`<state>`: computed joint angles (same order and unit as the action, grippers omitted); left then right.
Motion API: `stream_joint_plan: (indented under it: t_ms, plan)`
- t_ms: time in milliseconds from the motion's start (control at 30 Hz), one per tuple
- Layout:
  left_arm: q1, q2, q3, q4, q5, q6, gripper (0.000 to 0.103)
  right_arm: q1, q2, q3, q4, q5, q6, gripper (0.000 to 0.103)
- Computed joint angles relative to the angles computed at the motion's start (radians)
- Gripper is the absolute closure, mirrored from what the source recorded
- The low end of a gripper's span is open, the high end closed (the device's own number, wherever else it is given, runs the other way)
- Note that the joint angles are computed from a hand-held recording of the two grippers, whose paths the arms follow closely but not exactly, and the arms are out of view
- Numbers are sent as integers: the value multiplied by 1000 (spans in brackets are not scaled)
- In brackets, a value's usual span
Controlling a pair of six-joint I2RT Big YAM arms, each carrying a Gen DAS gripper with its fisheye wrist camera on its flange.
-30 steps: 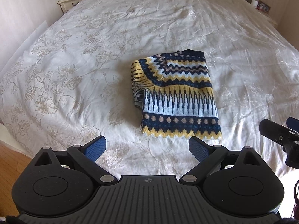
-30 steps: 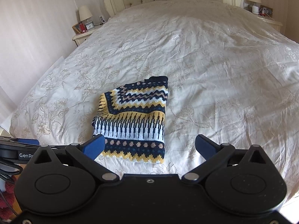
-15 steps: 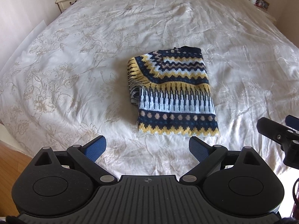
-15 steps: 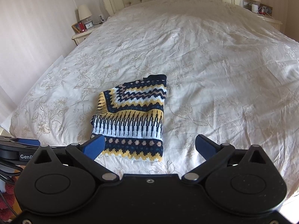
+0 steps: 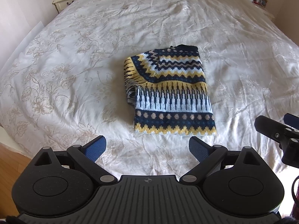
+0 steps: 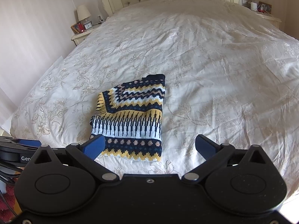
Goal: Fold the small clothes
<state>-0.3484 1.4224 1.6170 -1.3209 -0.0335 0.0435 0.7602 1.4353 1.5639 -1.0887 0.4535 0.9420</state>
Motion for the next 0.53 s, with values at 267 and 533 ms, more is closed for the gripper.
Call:
stream_joint_plan:
  t_ms: [267,533]
  plan:
    - [4,10,5,-3,1,-3,7,-4,25,23,-1,-11,9,1]
    - [9,32,18,-1,3,6,8,-15,47,41,-7,-33,11,1]
